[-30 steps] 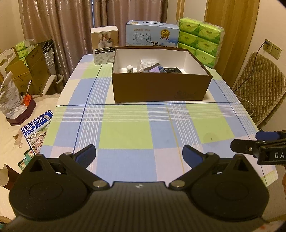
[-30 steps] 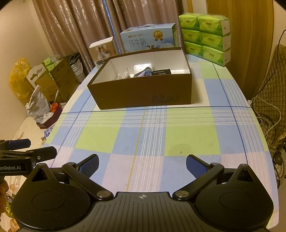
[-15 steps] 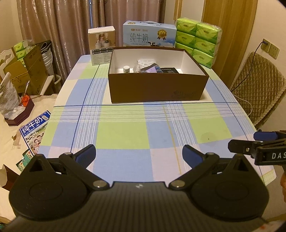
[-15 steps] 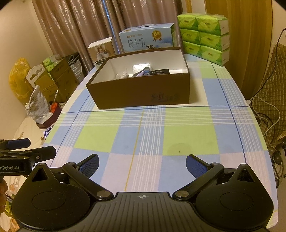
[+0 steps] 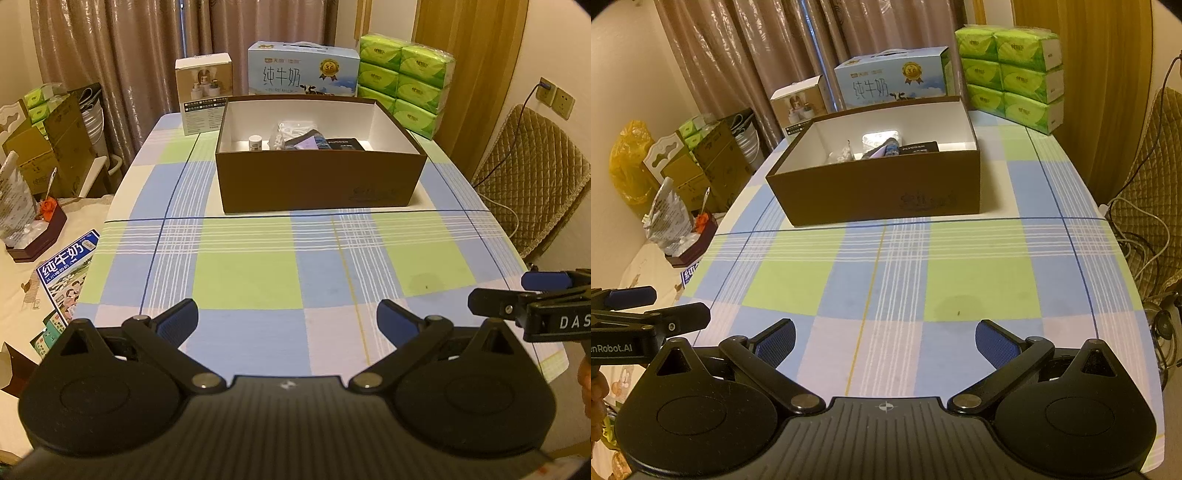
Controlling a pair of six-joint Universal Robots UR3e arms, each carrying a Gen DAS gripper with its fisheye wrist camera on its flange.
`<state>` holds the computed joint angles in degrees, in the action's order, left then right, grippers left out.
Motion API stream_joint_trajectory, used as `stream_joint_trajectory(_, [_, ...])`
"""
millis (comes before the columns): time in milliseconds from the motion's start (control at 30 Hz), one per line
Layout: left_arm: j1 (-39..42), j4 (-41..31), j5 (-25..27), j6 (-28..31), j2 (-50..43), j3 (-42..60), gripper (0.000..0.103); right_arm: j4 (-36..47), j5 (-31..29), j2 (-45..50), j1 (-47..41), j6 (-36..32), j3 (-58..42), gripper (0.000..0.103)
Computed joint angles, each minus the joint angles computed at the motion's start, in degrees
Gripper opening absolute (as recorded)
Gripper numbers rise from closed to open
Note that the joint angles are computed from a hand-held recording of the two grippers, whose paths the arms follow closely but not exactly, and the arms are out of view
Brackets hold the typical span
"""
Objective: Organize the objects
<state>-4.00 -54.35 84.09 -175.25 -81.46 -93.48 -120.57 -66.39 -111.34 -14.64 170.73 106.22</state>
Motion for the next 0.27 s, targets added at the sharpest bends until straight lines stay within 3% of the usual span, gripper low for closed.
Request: stream_joint_trajectory(267, [-0.24,0.87,-0.16,0.37,-1.05,0.62,0.102,0.03,0.21,0.28,-0.37,-0.20,-0.07,0.101])
